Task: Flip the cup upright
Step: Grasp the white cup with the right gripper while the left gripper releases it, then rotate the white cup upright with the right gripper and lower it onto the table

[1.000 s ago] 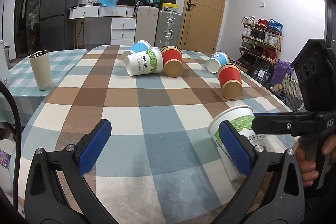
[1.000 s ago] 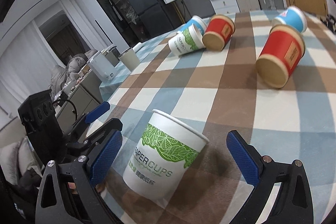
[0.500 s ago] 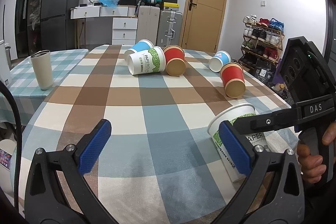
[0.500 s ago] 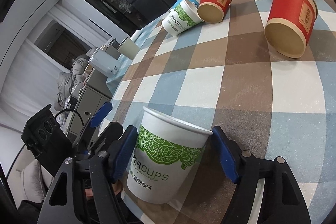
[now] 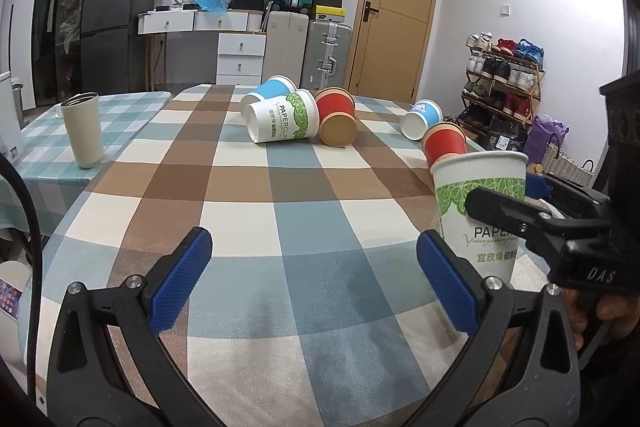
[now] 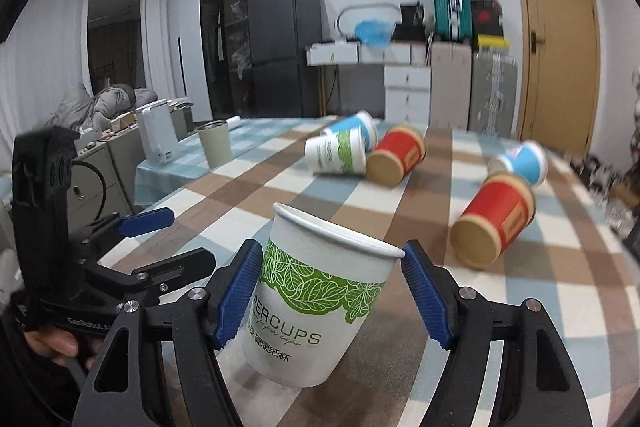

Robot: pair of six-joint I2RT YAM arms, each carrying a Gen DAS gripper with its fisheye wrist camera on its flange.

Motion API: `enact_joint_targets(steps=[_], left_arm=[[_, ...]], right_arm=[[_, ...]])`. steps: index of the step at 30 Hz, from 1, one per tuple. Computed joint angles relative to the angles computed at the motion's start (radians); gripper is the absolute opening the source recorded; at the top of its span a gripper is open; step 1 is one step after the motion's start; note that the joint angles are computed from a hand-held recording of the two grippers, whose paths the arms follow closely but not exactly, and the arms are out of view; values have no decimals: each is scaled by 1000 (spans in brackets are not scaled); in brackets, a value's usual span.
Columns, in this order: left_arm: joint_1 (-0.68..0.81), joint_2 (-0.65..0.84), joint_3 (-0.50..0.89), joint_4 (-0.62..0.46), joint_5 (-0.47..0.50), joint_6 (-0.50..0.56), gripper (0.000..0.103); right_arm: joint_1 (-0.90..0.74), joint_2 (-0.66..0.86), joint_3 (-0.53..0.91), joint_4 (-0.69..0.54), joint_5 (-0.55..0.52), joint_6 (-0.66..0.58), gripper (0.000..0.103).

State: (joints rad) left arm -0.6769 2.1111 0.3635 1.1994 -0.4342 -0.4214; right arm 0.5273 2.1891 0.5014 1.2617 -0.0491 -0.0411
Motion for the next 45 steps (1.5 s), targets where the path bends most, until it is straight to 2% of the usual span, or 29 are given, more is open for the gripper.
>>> enact_joint_targets(steps=[1, 3, 12, 18, 19, 25, 37, 40, 43, 45], left_arm=[[0, 0, 1, -2, 0, -2, 102], [3, 0, 2, -3, 2, -6, 102], [5, -1, 4, -10, 1, -26, 102], [6, -2, 3, -9, 1, -25, 102], [7, -1, 2, -8, 2, -26, 102], [8, -1, 2, -6, 3, -24, 102], [9, 0, 1, -4, 3, -23, 102], [9, 0, 0, -3, 5, -23, 102], [10, 2, 0, 0, 5, -22, 102], [10, 1, 1, -3, 6, -24, 102]], right_arm=[[17, 18, 3, 26, 32, -8, 73], [42, 30, 30, 2, 83, -21, 73], [37, 5, 107, -173, 113, -12, 73], [55, 11, 78, -137, 113, -51, 73], [57, 10, 71, -135, 106, -58, 69], [74, 26, 44, -102, 107, -107, 66], [39, -2, -19, -104, 8, -132, 61], [25, 8, -34, -66, -11, -128, 60], [28, 28, -39, -5, 7, -102, 60], [44, 25, -16, -31, 32, -95, 60]])
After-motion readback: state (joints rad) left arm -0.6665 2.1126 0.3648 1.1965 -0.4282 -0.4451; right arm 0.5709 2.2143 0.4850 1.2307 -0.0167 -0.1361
